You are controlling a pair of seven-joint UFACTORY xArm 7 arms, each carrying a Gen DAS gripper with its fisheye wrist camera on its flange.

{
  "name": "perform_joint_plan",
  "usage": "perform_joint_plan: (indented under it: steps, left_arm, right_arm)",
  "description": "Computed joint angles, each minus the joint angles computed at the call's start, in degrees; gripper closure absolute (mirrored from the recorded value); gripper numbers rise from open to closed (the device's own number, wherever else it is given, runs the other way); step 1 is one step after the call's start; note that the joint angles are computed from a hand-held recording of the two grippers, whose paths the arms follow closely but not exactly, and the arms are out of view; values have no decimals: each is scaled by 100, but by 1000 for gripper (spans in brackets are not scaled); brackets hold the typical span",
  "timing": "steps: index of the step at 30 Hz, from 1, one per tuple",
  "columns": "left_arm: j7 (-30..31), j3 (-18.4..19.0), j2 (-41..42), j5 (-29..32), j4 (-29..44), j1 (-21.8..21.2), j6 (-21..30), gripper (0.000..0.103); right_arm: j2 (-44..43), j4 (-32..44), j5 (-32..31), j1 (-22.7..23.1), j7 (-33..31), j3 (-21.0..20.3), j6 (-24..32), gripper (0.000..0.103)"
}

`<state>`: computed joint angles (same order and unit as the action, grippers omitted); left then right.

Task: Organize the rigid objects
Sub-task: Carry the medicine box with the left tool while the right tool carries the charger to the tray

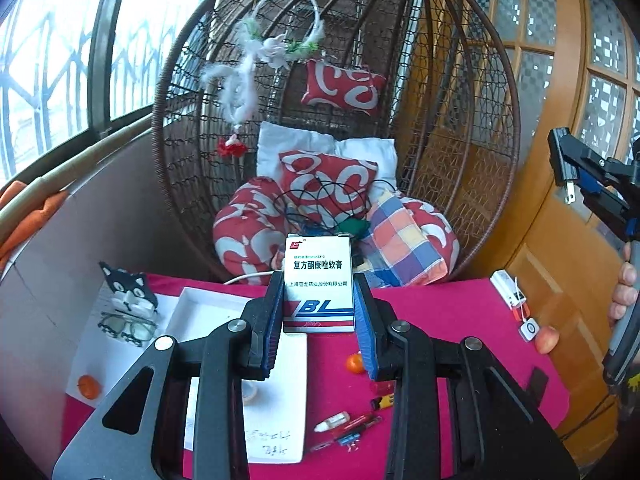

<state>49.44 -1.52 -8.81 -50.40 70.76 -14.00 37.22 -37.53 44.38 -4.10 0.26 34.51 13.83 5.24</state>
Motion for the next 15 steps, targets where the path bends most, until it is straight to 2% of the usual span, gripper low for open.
perform_joint_plan:
  steps: [15]
  left_arm:
    - [207, 190, 198, -92, 156, 380, 268, 71]
  right_arm:
    - [741, 441, -125, 19, 460, 403, -21, 74]
